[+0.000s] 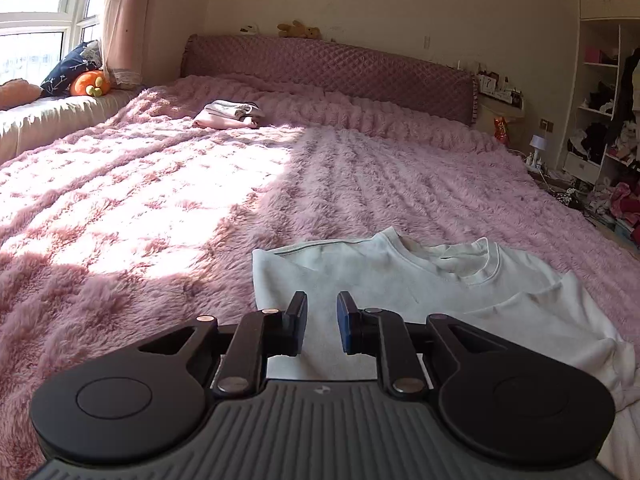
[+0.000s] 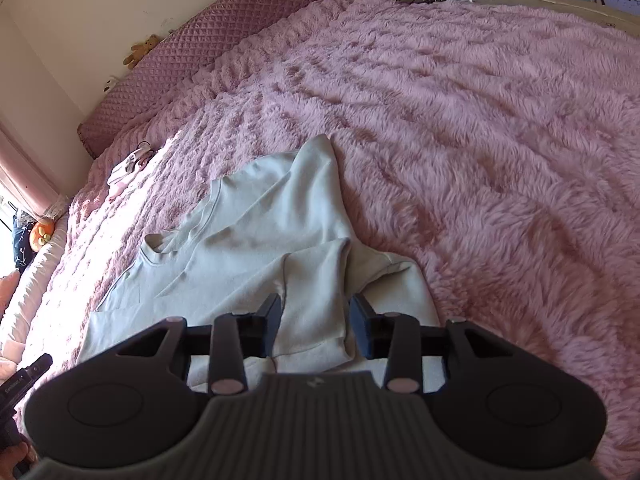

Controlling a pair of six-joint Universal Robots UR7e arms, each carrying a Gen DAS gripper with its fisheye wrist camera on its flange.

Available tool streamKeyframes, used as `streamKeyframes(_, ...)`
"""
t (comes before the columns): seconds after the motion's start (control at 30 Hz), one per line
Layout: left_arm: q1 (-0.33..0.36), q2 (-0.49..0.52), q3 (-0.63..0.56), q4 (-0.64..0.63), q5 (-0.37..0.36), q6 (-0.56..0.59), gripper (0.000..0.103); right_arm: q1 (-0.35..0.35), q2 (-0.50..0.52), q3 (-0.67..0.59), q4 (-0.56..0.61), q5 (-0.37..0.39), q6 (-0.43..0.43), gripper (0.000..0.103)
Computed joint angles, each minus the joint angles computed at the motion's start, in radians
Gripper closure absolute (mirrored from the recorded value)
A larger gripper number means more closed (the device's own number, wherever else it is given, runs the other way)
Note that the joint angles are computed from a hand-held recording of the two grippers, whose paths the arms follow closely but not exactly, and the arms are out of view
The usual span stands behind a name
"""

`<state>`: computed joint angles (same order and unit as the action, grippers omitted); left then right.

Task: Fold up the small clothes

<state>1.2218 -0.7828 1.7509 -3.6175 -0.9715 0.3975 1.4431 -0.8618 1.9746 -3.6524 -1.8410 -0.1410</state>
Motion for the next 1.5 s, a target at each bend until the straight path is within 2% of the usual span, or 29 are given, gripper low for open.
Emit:
streamKeyframes(0.1,0.038,0.024,-0.070,0.099,-0.048,-0.102,0.079,-0.011,-0.007,0.016,0.027,0.006,0.023,0.065)
streamKeyframes(0.2,0.063,0.046,-0.122,0.191,-0.017,-0.185,0.079,-0.029,-0.008,0.012,0.075,0.045,0.038,0.063)
streamKeyframes(0.23,0.070,0.050,-0.135,0.225,0.004,-0.211,0.078,-0.033,-0.005,0.008,0.088,0.048,0.045,0.066)
streamKeyframes(0.27,0.078,0.053,-0.141,0.240,0.009,-0.231,0.079,-0.038,-0.004,0.003,0.105,0.056,0.053,0.092)
streamKeyframes(0.3,0.088,0.051,-0.142,0.254,-0.001,-0.254,0.079,-0.044,-0.010,0.003,0.122,0.074,0.061,0.101)
streamKeyframes(0.37,0.094,0.054,-0.137,0.230,0.004,-0.253,0.079,-0.048,-0.021,0.018,0.108,0.093,0.072,0.101)
streamKeyframes(0.47,0.098,0.056,-0.132,0.201,0.018,-0.256,0.079,-0.033,-0.030,0.043,0.063,0.048,0.009,0.101)
streamKeyframes(0.57,0.110,0.052,-0.128,0.206,0.016,-0.281,0.079,-0.053,-0.026,0.060,0.080,0.035,0.023,0.102)
streamKeyframes(0.63,0.112,0.044,-0.123,0.216,0.018,-0.282,0.079,-0.071,-0.016,0.065,0.068,0.052,0.047,0.102)
streamKeyframes(0.7,0.102,0.025,-0.099,0.195,0.030,-0.287,0.079,-0.071,-0.021,0.065,0.071,0.058,0.082,0.100)
streamKeyframes(0.73,0.098,0.008,-0.077,0.180,0.016,-0.292,0.078,-0.067,-0.026,0.066,0.073,0.056,0.087,0.097)
streamKeyframes(0.77,0.094,-0.012,-0.050,0.165,-0.006,-0.298,0.078,-0.062,-0.031,0.070,0.069,0.056,0.086,0.090)
streamKeyframes(0.9,0.057,-0.110,0.093,0.110,-0.058,-0.314,0.077,-0.048,-0.078,0.111,0.059,0.082,0.063,0.085)
streamKeyframes(0.97,0.033,-0.172,0.176,0.109,-0.076,-0.357,0.067,-0.043,-0.115,0.144,0.058,0.108,0.047,0.073)
streamKeyframes(1.03,0.000,-0.234,0.254,0.127,-0.062,-0.418,0.036,-0.032,-0.152,0.180,0.054,0.115,0.015,0.065)
streamKeyframes(1.07,-0.017,-0.263,0.292,0.137,-0.048,-0.442,0.032,-0.025,-0.176,0.204,0.049,0.117,-0.009,0.058)
streamKeyframes(1.13,-0.049,-0.331,0.357,0.194,-0.028,-0.491,0.028,-0.014,-0.230,0.254,0.055,0.121,-0.054,0.049)
streamKeyframes(1.23,-0.079,-0.444,0.446,0.303,-0.045,-0.588,0.027,-0.007,-0.313,0.326,0.086,0.132,-0.109,0.035)
streamKeyframes(1.3,-0.090,-0.522,0.509,0.362,-0.084,-0.638,0.025,-0.008,-0.389,0.387,0.135,0.129,-0.161,0.034)
streamKeyframes(1.37,-0.093,-0.598,0.562,0.434,-0.121,-0.665,0.023,-0.012,-0.461,0.437,0.204,0.100,-0.212,0.028)
streamKeyframes(1.5,-0.096,-0.733,0.658,0.573,-0.127,-0.738,0.022,-0.045,-0.572,0.522,0.310,0.038,-0.270,0.028)
